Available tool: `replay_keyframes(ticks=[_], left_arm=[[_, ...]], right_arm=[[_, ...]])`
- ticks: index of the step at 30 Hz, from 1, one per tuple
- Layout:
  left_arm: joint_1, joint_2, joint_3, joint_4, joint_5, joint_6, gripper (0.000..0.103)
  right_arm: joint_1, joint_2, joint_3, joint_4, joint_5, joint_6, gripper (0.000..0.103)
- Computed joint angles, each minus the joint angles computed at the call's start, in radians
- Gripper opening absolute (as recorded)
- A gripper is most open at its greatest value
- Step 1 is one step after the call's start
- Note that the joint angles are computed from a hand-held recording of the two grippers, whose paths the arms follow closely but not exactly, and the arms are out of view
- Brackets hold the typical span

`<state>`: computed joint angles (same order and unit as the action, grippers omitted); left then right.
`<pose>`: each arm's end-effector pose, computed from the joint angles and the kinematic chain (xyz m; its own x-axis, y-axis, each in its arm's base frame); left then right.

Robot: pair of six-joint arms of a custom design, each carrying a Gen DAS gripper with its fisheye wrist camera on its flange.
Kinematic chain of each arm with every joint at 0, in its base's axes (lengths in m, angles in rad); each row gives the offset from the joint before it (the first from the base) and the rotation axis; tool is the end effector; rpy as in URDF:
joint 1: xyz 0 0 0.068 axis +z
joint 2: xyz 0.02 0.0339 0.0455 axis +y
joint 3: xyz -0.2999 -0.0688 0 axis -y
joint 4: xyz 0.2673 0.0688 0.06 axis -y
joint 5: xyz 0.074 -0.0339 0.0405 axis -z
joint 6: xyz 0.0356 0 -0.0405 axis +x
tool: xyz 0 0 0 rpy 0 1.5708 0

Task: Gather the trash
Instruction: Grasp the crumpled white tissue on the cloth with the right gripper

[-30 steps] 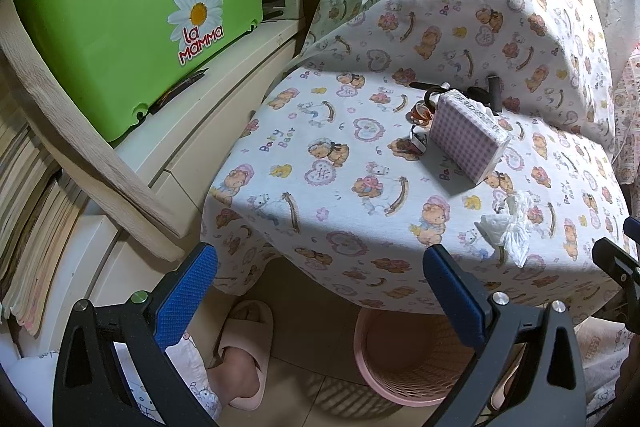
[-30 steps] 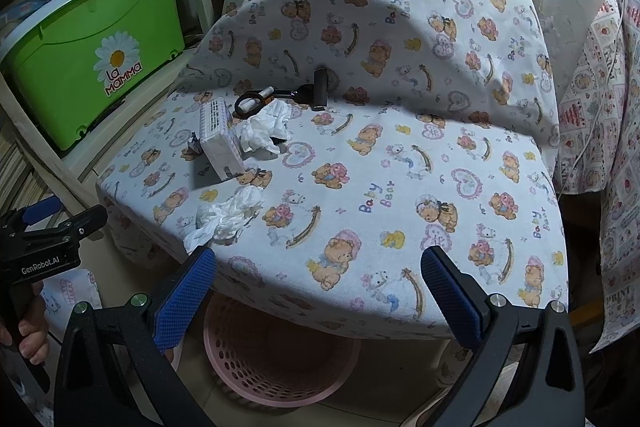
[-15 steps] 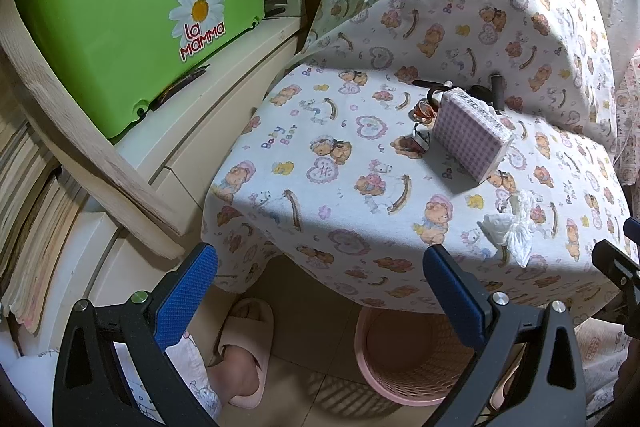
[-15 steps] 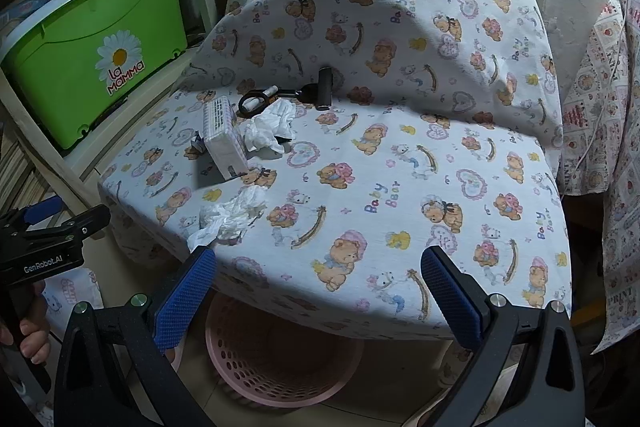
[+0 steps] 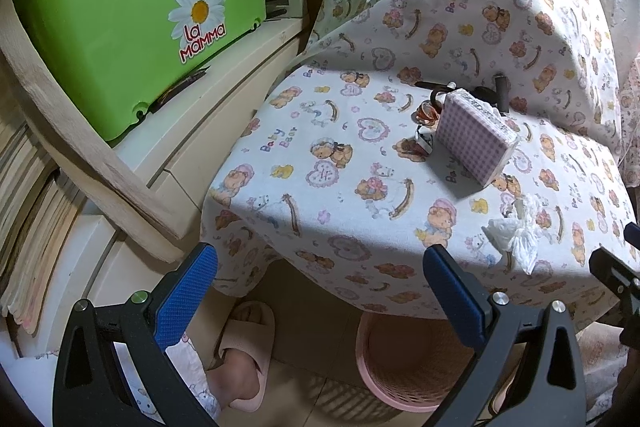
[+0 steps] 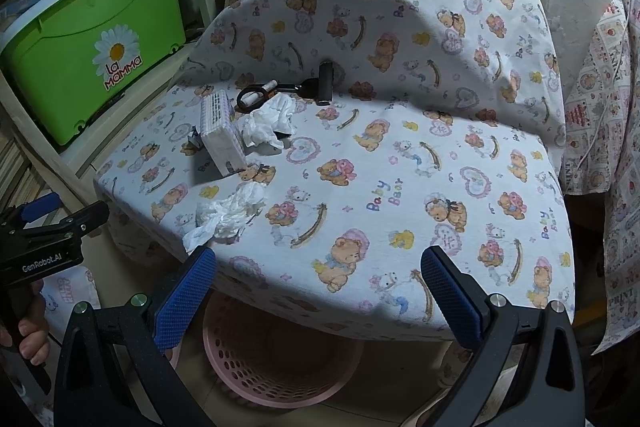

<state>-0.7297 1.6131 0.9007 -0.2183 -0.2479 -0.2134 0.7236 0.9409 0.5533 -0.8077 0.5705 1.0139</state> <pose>0.2585 -0.2195 0.1968 -0.6980 0.3488 -0.6254 0.3982 0.9149 0.0658 0.1264 0.0860 0.2136 -0.7155 0.3212 -0.6203 0.3758 0.9256 0.0458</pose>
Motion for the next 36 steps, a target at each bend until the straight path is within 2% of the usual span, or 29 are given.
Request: replay_keyframes(ticks=[6,8,11,13,16,19,21,23,25,27,30,31,34,36], left_arm=[[-0.007,0.046,0.042,0.033,-0.011,-0.011,0.101],[-0.005,0.067,0.072,0.029,0.023,-0.010,0.099],[-0.015,0.087,0.104,0.013,0.014,-0.025,0.095],[-0.013,0.094,0.110,0.018,-0.002,-0.030,0.095],[-0.006,0.099,0.114,0.025,-0.020,-0.027,0.093],[-0.003,0.100,0.114,0.034,-0.020,-0.015,0.092],[-0.009,0.098,0.108,0.043,-0.031,-0.004,0.092],[-0.016,0.095,0.101,0.050,-0.048,0.007,0.092],[-0.023,0.092,0.093,0.062,-0.064,0.018,0.092],[-0.027,0.094,0.091,0.068,-0.071,0.026,0.092],[-0.023,0.098,0.095,0.065,-0.056,0.019,0.092],[-0.019,0.101,0.101,0.060,-0.040,0.013,0.091],[-0.001,0.124,0.144,0.041,0.042,0.004,0.081],[0.009,0.166,0.212,-0.008,0.128,0.028,0.065]], right_arm=[[-0.045,0.010,-0.008,0.063,-0.040,-0.066,0.103],[-0.079,0.005,-0.015,0.108,-0.060,-0.112,0.102],[-0.163,0.004,-0.034,0.215,-0.164,-0.207,0.091],[-0.194,0.026,-0.043,0.280,-0.228,-0.242,0.087],[-0.193,0.106,-0.036,0.364,-0.278,-0.270,0.079],[-0.188,0.210,-0.013,0.416,-0.282,-0.287,0.069],[-0.207,0.257,-0.010,0.452,-0.302,-0.283,0.059],[-0.200,0.270,-0.006,0.465,-0.279,-0.279,0.058],[-0.192,0.288,0.005,0.475,-0.264,-0.291,0.049],[-0.192,0.313,0.013,0.484,-0.265,-0.296,0.026],[-0.196,0.306,0.011,0.489,-0.254,-0.297,0.015],[-0.202,0.294,0.007,0.492,-0.258,-0.300,0.015],[-0.215,0.240,-0.007,0.479,-0.252,-0.301,0.014],[-0.225,0.197,-0.018,0.457,-0.243,-0.289,0.014]])
